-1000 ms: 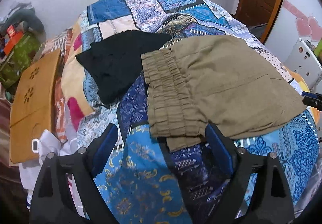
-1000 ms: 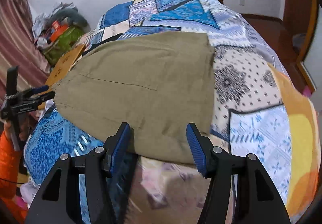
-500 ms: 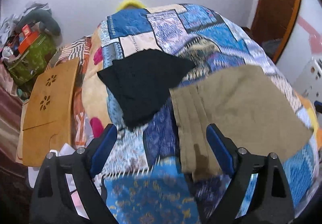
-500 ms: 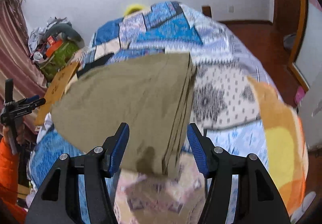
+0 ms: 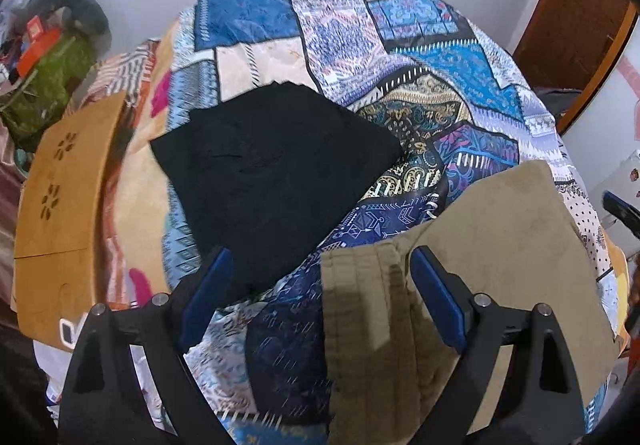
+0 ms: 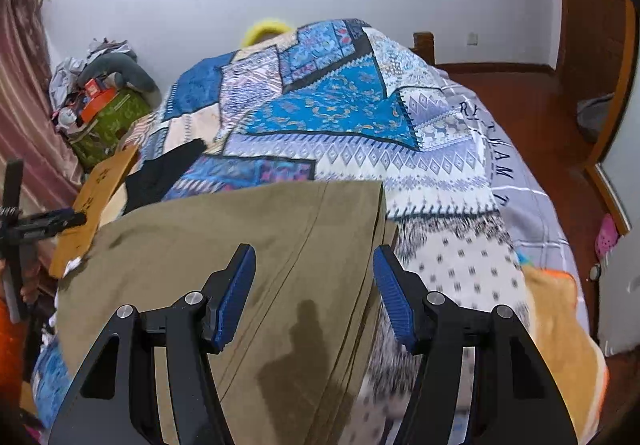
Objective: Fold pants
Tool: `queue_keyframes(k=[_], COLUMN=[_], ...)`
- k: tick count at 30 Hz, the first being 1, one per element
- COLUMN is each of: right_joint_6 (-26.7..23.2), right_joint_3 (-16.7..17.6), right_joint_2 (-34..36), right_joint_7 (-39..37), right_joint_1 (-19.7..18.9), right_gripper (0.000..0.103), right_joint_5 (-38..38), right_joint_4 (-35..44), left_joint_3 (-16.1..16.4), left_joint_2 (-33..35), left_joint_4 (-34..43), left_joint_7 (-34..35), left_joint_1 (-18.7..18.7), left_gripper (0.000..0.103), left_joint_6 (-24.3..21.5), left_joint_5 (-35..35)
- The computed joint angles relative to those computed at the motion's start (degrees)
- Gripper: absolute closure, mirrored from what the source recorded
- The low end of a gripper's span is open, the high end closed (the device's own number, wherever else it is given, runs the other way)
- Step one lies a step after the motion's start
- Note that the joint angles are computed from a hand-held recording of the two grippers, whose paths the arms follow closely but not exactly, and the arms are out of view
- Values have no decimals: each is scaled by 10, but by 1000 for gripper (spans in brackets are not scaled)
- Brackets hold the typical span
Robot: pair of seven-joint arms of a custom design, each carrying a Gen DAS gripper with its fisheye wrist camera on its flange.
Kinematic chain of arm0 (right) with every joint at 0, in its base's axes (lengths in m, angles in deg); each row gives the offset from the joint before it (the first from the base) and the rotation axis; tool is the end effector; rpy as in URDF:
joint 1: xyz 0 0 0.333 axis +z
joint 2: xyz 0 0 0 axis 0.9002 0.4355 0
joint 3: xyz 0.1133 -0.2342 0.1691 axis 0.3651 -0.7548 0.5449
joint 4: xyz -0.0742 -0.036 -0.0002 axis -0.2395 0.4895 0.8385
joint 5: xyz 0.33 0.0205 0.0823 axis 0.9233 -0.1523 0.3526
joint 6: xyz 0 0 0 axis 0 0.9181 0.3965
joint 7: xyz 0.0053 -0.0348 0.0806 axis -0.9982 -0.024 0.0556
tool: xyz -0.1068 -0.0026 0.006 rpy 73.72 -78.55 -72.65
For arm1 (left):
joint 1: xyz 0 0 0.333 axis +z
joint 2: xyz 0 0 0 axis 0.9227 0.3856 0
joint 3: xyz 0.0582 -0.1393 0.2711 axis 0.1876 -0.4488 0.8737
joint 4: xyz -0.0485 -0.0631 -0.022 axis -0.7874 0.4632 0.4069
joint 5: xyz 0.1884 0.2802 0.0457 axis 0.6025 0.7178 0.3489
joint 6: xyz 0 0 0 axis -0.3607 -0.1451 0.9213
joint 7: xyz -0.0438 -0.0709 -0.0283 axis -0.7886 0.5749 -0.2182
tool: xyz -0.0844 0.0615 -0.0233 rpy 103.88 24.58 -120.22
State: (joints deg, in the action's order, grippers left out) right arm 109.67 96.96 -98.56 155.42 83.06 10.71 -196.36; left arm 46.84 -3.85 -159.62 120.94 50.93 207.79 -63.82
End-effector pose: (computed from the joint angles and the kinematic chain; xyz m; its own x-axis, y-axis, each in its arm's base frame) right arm 0.2936 0.1470 0.5675 -0.5037 -0.8169 -0.2811 -0.5764 0.5602 -0.5949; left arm 0.6105 -0.2794 0.5455 -0.7189 -0.6936 0.0460 -0.6246 0.6155 -0.4807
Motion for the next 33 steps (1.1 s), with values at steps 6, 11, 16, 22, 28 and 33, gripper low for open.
queue_keyframes(k=[6, 11, 16, 22, 28, 33], right_joint_6=[103, 184, 204, 139, 50, 23], right_joint_3=[-77, -118, -106, -75, -56, -42], right_joint_2=[60, 112, 144, 167, 145, 66], right_joint_7=[-40, -80, -118, -129, -122, -120], right_joint_1=[-33, -50, -70, -83, -90, -57], right_gripper=[46, 65, 86, 90, 89, 88], right_joint_5=[11, 60, 76, 63, 50, 53], right_joint_4=[-39, -57, -54, -15, 16, 26], left_joint_3=[2, -3, -6, -5, 5, -9], left_joint_2=[43, 51, 11, 16, -6, -47], left_joint_4=[43, 36, -48, -49, -51, -81], left_joint_7=[-6, -1, 39, 22, -8, 28], left_joint_1=[-13, -5, -1, 6, 5, 24], left_gripper=[12, 12, 19, 21, 21, 19], left_joint_6=[-34, -31, 58, 55, 52, 68], left_joint_5=[14, -8, -17, -38, -25, -50])
